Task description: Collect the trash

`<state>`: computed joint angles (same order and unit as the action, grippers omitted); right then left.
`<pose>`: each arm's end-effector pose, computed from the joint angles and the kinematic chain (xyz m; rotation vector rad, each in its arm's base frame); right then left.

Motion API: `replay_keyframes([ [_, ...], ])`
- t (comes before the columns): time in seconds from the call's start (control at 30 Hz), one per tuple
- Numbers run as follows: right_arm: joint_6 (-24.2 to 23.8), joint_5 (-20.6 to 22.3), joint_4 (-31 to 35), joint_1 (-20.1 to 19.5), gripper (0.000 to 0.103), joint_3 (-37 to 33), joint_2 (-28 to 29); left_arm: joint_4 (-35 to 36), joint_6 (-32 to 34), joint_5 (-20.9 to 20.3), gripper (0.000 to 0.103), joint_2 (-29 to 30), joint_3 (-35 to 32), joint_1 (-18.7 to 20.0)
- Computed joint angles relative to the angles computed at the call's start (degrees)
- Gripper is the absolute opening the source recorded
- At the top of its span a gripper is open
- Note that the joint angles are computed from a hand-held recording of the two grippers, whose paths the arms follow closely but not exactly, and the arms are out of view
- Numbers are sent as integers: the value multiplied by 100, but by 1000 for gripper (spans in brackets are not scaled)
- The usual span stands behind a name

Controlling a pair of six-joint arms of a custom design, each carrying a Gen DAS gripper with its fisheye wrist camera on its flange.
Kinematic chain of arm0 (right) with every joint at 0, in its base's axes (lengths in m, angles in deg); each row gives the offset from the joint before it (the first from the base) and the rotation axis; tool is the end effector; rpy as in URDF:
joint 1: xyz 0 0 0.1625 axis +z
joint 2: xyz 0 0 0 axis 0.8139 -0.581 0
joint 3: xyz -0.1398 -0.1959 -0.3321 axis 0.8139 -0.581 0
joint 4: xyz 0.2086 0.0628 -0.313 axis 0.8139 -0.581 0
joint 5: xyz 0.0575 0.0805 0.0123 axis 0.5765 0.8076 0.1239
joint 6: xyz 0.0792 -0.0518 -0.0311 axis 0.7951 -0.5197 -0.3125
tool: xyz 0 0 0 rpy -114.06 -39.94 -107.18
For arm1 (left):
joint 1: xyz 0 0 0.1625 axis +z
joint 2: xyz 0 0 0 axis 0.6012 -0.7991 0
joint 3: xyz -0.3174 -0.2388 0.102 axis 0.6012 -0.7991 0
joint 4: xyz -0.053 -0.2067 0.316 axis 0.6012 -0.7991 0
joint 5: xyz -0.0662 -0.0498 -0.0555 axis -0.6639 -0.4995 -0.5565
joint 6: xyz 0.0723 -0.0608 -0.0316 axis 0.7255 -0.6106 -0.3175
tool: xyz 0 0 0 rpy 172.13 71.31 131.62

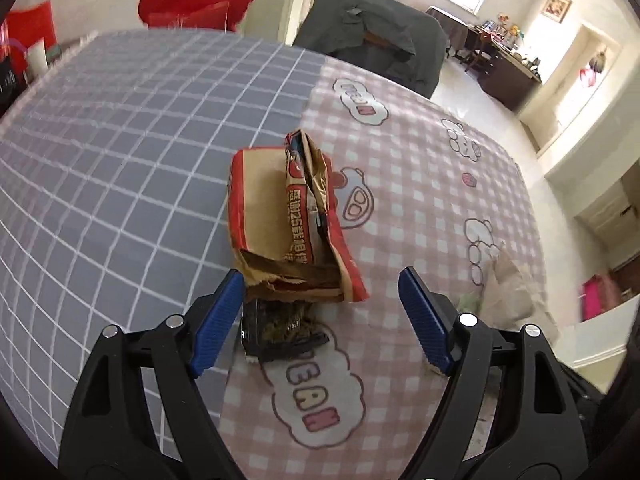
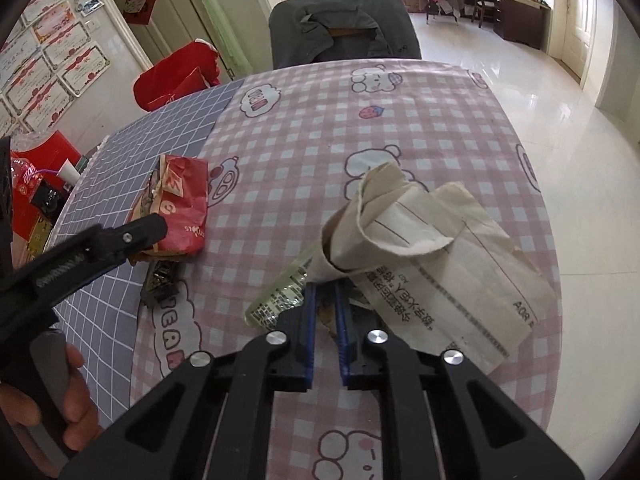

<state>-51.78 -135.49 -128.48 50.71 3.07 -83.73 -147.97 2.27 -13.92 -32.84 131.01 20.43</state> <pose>0.2847 -0.7132 0.0999 0.4939 -2.5888 0.5306 -0.1865 -0.6875 0.2244 -0.1329 2.3319 -0.8985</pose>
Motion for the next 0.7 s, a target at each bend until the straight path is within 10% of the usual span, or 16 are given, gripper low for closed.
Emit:
replay_keyframes([
  [0.23, 127, 134, -38, -36, 13, 133, -121, 204, 55, 166, 76, 236, -163, 40],
  [0.43, 238, 176, -111, -47, 26, 270, -192, 359, -337, -170, 32, 84, -117, 234],
  [0.57, 207, 243, -88, -9, 28, 309, -209, 79, -662, -526, 32, -301, 234, 286],
  [0.63, 144, 184, -133, 31, 29, 326, -194, 309, -916, -343, 64, -429, 315, 236],
  [0.7, 128, 67, -221, 61, 31, 340, -169, 335, -954, -306, 65, -515, 412, 206],
])
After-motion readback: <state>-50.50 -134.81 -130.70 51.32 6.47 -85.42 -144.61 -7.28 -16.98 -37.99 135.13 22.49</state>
